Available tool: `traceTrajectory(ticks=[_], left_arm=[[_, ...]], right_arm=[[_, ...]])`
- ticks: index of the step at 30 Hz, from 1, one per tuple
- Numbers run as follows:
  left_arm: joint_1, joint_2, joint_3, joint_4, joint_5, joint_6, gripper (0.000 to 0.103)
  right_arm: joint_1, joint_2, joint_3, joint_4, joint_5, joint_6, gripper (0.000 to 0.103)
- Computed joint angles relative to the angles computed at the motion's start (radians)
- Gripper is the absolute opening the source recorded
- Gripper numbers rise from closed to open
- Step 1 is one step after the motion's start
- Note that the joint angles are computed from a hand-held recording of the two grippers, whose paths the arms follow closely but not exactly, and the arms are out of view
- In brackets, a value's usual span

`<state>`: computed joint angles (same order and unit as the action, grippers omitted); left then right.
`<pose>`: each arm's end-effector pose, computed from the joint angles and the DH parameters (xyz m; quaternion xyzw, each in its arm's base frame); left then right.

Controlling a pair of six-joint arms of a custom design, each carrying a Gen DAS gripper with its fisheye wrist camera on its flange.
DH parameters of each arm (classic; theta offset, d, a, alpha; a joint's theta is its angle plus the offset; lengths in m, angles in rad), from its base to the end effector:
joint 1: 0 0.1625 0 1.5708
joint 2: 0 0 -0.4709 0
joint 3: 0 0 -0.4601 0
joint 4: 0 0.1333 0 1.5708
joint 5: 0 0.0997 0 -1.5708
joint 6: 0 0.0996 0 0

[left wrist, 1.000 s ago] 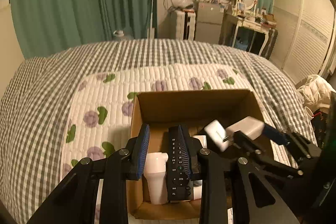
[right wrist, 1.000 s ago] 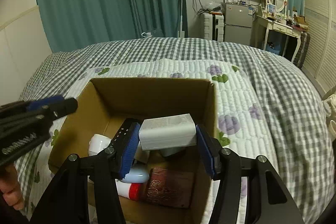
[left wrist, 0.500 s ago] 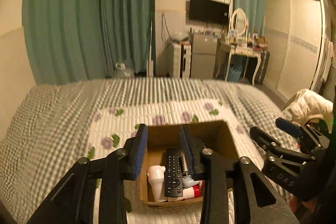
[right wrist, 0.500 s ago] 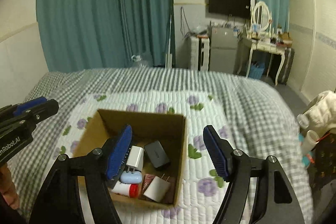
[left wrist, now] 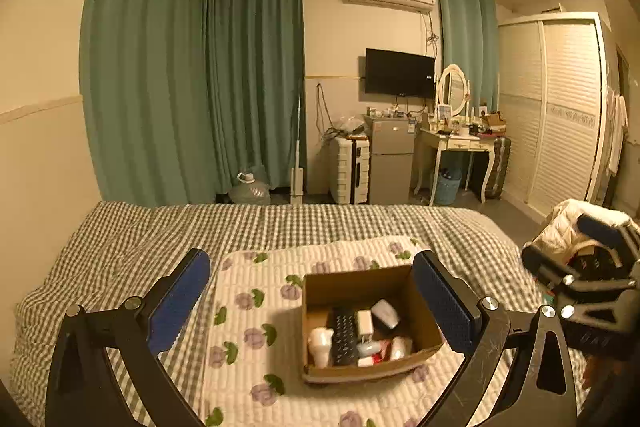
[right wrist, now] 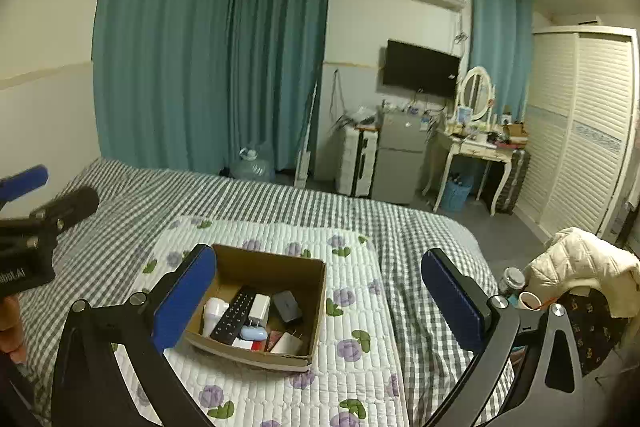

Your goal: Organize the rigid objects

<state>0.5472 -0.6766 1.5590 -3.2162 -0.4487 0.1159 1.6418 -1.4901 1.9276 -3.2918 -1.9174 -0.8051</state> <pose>-0.5342 -0.5866 0.1397 0.2571 0.7686 -0.4998 0.3056 0.1399 -0.5643 0.5060 0.2412 -0.7583 0.5008 0.3405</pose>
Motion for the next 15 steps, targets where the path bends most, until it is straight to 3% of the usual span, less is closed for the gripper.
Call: traceTrajectory(ticks=[4, 9, 15], left_arm=[[0.002, -0.019, 0.07, -0.033, 0.001, -0.051, 0.103], [0.008, 0.029, 0.125, -0.221, 0.033, 0.023, 0.103], [0.028, 0.074, 0.137, -0.298, 0.08, 0.087, 0.103]], right_arm=[[-0.014, -0.031, 0.063, -0.034, 0.021, 0.006, 0.103], [-0.088, -0.059, 0.145, -0.09, 0.132, 0.023, 0.103], [-0.163, -0.025, 0.182, -0.155, 0.2, 0.009, 0.103]])
